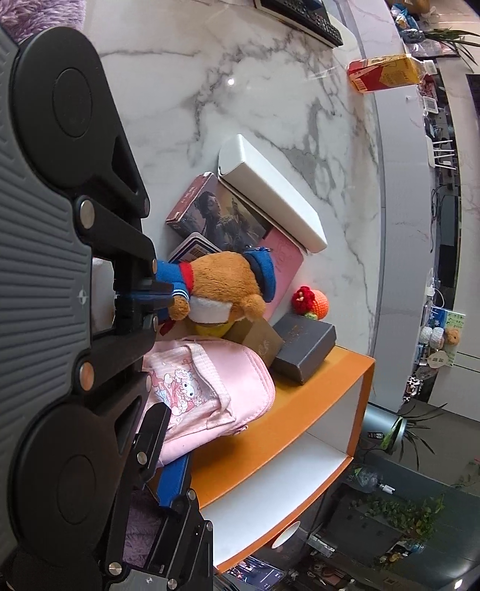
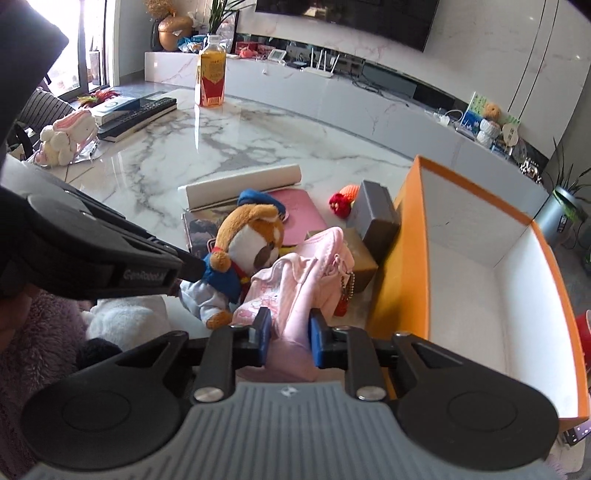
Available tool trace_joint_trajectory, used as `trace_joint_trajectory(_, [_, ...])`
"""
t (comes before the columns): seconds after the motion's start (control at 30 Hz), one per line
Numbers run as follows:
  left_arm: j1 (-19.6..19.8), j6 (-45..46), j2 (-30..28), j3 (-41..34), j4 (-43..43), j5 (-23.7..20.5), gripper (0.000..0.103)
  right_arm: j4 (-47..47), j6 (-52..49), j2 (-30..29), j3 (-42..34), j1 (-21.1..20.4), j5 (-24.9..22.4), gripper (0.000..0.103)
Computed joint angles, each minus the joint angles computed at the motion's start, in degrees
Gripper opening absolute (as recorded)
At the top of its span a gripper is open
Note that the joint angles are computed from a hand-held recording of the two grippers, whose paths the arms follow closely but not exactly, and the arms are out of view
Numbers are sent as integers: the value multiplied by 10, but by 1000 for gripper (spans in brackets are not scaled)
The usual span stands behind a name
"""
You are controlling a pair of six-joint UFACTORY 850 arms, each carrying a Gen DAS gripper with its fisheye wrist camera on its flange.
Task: Organize objects
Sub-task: 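Close right gripper on pink backpack while left gripper grasps teddy bear, then lift teddy bear and pink backpack with both grippers and carry over orange box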
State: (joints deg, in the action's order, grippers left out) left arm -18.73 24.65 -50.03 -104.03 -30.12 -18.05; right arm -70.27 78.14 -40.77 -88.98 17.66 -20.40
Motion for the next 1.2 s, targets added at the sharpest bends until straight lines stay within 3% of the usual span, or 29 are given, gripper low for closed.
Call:
trace_joint_trajectory(0.13, [-6,-69,-11,-21,80,-28,1,17,-26,6,7,-2,-1,23])
trace_joint_trajectory(0.17, [-8,-90,-13,-25,100,-33,10,13,-24,7,10,-1,-4,23])
trace_joint_trajectory(0.2, [-9,-103,-15,-26,114,-34,26,2,-16,8,14,0,-8,23])
trace_joint_trajectory(0.27, [-11,-103,-16,-25,114,-25,44,-21,-1,7,19,2,-16,23])
trace_joint_trajectory(0.3, [-13,-114,-19,-27,125,-25,47,-28,5,6,21,2,-17,23])
trace_joint_trajectory(0.47, [-17,-146,-53,-73,163,-57,47,-35,4,-3,18,-1,-23,23])
trace_joint_trajectory(0.77, [-17,-203,-79,-103,217,-55,47,-43,-20,-17,4,1,-33,23])
trace_joint_trajectory(0.9, [-14,-205,-84,-109,214,-52,38,-32,-32,-21,-2,1,-34,23])
trace_joint_trajectory(1.2, [-11,-137,-18,-15,124,18,31,-99,38,0,23,5,-42,23])
